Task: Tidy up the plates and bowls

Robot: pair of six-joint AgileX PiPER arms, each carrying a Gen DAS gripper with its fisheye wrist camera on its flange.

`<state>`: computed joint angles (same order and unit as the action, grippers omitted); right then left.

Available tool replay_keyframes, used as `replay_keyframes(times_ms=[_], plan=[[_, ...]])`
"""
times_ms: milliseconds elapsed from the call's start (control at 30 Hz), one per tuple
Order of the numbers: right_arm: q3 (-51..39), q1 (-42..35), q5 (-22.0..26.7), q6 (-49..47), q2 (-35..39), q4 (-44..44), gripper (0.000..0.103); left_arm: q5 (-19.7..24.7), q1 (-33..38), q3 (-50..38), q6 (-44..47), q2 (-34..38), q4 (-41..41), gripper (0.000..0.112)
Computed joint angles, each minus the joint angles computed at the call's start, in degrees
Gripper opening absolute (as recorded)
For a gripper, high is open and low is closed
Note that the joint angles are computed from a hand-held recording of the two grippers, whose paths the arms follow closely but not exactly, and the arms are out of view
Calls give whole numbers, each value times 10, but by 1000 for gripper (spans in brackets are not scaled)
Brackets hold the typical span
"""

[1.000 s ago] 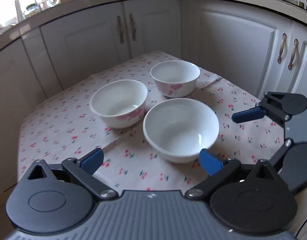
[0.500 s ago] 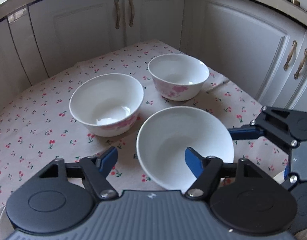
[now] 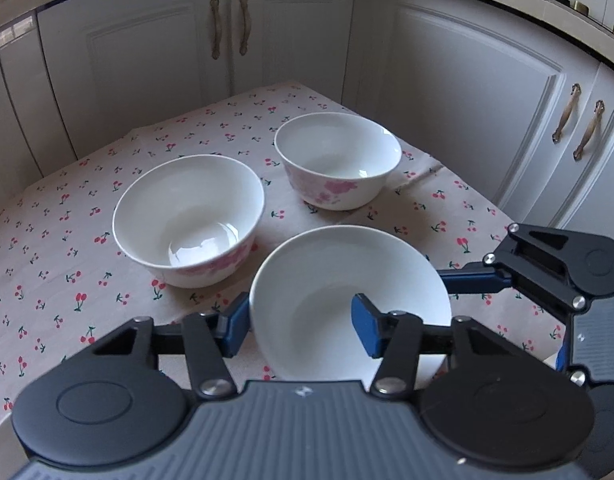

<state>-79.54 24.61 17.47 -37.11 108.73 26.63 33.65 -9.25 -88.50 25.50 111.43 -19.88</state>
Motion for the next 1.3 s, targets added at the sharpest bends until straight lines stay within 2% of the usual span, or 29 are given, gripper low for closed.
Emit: replay_keyframes(times_ms=[200,500,733,1300], plan=[[13,9,-4,28,-15,-36,84,-7,-6,24,-14,-24,16,54],[80,21,0,24,-90,-35,84,-41,-31,131,-58,-113,50,54],[122,34,16,45,-129,-52,84,-57,-40,200,-63,-159,38,54],[155,48,34,68,-151,-59,84,-73,-47,259,-69,-193,32,54]])
